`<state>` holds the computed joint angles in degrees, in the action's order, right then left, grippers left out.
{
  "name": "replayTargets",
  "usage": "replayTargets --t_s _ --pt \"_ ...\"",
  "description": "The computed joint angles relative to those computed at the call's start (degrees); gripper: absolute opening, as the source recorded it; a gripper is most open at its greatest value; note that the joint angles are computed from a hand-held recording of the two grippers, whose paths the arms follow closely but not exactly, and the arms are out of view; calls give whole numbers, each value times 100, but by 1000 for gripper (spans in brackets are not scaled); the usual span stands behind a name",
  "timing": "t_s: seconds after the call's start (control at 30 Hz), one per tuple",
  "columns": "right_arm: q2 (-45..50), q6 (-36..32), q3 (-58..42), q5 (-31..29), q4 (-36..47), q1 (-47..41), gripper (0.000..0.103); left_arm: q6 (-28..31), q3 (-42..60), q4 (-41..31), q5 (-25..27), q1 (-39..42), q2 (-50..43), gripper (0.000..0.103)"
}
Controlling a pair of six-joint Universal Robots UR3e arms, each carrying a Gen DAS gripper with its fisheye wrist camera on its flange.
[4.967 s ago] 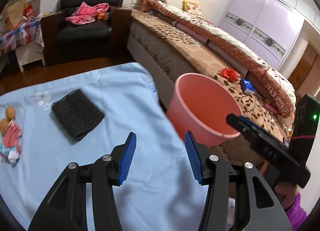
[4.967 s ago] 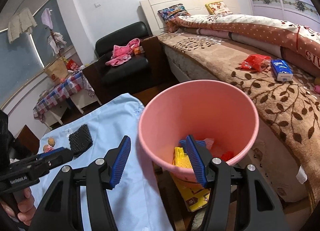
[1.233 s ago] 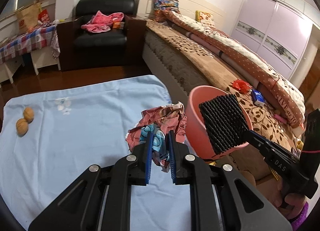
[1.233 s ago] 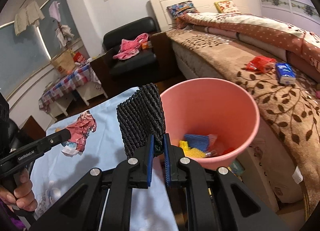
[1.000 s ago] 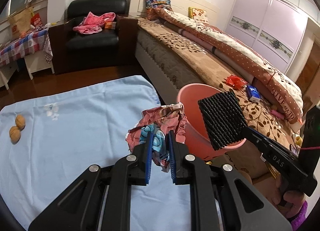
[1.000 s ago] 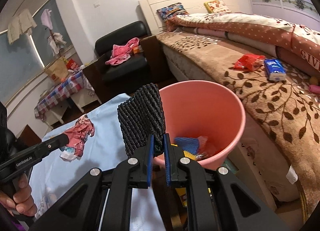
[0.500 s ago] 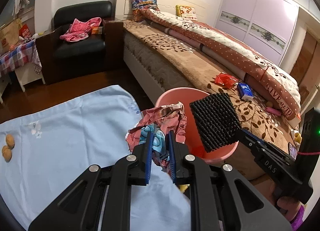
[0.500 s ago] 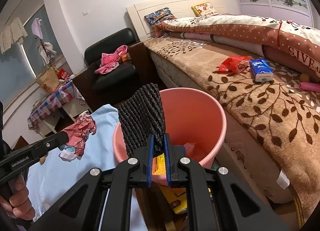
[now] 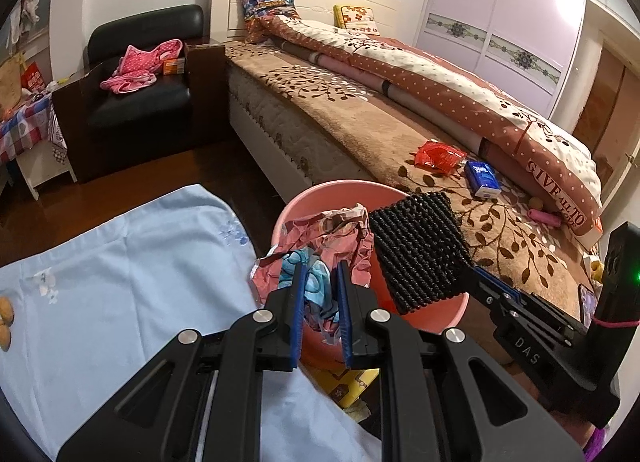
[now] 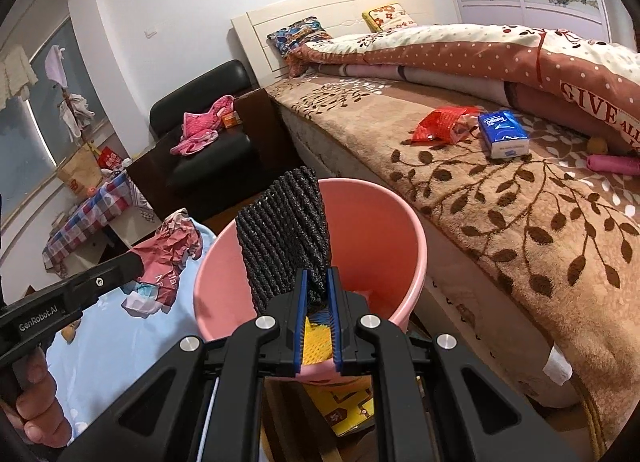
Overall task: Collect trash
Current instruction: 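Carry the pink wrapper and black mesh pad over the pink bucket with both tools, then open the left tool to drop the pink wrapper while the right tool drops the mesh pad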
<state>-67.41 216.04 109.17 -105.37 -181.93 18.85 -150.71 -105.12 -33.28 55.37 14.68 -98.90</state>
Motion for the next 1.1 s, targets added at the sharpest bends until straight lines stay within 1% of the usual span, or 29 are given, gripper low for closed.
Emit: replayTargets --t_s 0.13,0.33,0.8,1.1 --pt "75 -16 -53 -78 31 14 10 -101 105 114 103 -169 -160 15" --pt "127 24 14 -2 -31 -68 10 -178 221 214 239 -361 -335 15" --pt "213 13 14 39 -48 -124 10 -192 295 428 424 -618 -597 15" --pt "253 37 115 167 -130 -207 10 -167 347 448 587 -764 -773 15"
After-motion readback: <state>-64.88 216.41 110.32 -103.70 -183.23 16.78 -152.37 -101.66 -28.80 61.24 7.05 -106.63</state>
